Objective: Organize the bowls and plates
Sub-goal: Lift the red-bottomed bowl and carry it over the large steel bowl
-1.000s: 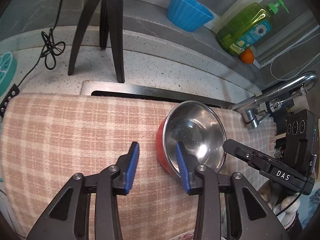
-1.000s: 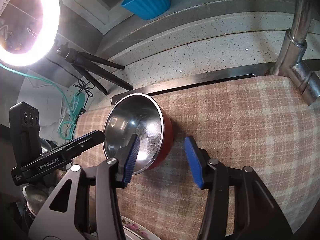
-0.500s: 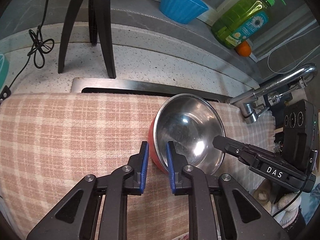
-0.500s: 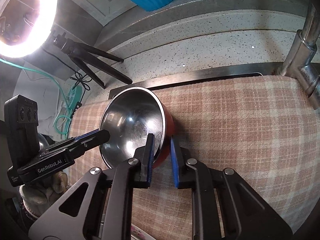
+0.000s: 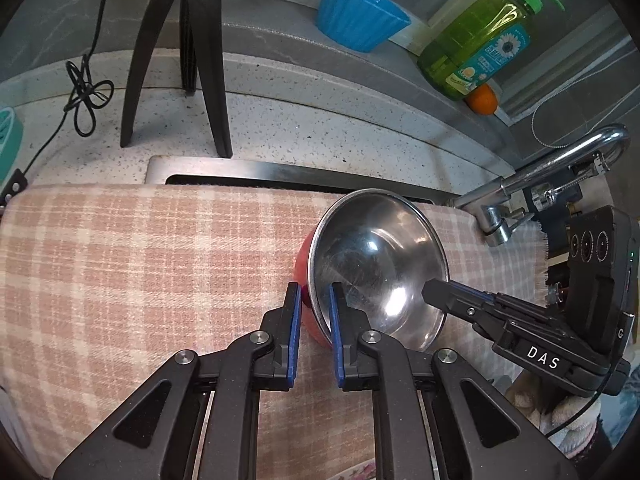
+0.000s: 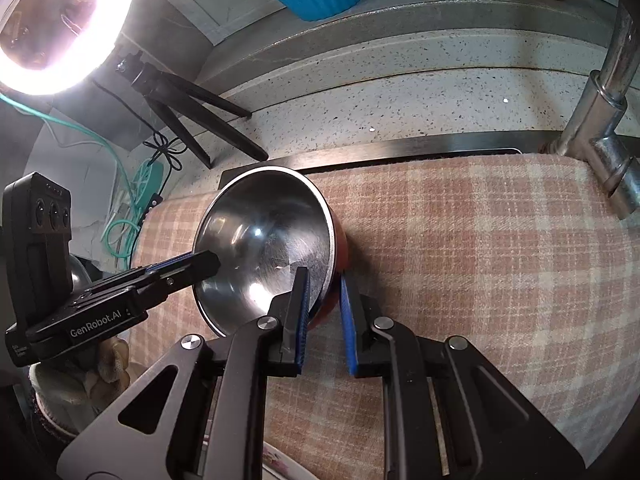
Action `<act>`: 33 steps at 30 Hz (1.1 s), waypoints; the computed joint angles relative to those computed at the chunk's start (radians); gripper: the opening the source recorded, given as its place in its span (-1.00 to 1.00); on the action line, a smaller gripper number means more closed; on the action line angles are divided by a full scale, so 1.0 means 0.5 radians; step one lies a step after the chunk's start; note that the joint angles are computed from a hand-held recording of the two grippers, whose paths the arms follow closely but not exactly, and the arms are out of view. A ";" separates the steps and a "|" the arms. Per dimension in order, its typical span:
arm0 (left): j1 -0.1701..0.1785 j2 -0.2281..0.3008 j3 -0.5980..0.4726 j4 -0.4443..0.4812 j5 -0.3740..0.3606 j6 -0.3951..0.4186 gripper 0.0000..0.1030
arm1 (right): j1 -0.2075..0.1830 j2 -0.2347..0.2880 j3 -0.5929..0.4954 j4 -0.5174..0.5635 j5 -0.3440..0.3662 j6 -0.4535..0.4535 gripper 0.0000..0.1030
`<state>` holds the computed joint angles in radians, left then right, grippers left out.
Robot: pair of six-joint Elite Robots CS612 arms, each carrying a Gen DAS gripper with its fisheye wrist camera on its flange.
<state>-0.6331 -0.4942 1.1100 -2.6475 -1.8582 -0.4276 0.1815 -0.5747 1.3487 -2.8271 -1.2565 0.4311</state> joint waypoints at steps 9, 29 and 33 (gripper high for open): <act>-0.012 -0.115 0.190 -0.182 0.032 -0.031 -0.77 | 0.012 -0.082 0.119 -0.110 0.049 -0.021 -0.70; -0.036 -0.457 0.847 -0.764 0.133 -0.312 -0.77 | 0.130 -0.307 0.426 -0.295 0.157 -0.223 -0.70; -0.039 -0.524 0.981 -0.853 0.196 -0.381 -0.78 | 0.165 -0.316 0.435 -0.267 0.210 -0.292 -0.70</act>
<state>-0.6528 -0.7563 1.6006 -3.0738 -1.7603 -0.6184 0.2641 -0.7329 1.5661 -2.9608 -1.1516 0.2851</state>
